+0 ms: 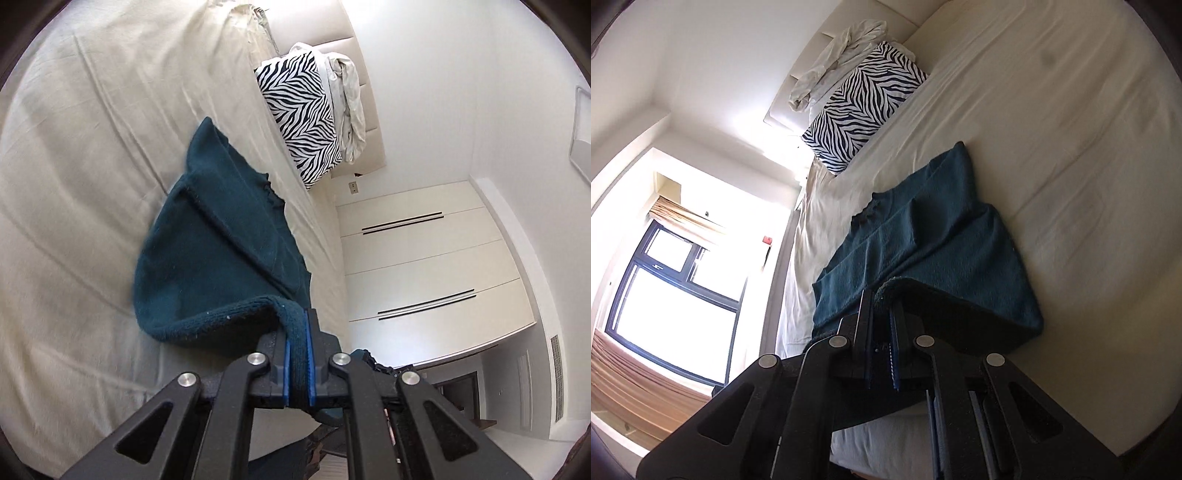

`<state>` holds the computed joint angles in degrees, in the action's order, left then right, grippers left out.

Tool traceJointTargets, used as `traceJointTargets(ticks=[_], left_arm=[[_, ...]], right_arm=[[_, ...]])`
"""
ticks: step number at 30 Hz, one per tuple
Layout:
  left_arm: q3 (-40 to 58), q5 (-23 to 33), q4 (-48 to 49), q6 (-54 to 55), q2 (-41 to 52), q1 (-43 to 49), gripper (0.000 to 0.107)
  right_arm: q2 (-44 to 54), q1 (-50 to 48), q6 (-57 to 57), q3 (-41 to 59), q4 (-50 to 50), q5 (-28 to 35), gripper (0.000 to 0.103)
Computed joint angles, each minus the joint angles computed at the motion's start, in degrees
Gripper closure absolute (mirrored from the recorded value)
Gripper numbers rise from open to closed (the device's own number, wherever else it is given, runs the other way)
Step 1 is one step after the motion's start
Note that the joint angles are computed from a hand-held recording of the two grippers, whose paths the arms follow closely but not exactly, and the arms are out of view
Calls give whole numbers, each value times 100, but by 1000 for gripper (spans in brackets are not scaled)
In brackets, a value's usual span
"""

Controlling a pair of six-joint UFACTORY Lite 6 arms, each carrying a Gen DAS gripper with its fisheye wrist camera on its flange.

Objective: Fold small clothes

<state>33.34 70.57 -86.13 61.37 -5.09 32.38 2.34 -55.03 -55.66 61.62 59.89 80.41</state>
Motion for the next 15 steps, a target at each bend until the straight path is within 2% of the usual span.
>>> traceJointTargets(ticks=[5,9,15], left_arm=[[1726,-578,-690,-252,1504,-721,100],[3301,-925,-776,-610,2732,-1096,100],[6082,-1726,-336,-1563,4862,-1578,99]], right_arm=[[1011,1056,589,1205,529,-942,97],[2179,1826,1144,2547,724,-1721,97],[4556,2778,2418,5486,162,-2656,97]])
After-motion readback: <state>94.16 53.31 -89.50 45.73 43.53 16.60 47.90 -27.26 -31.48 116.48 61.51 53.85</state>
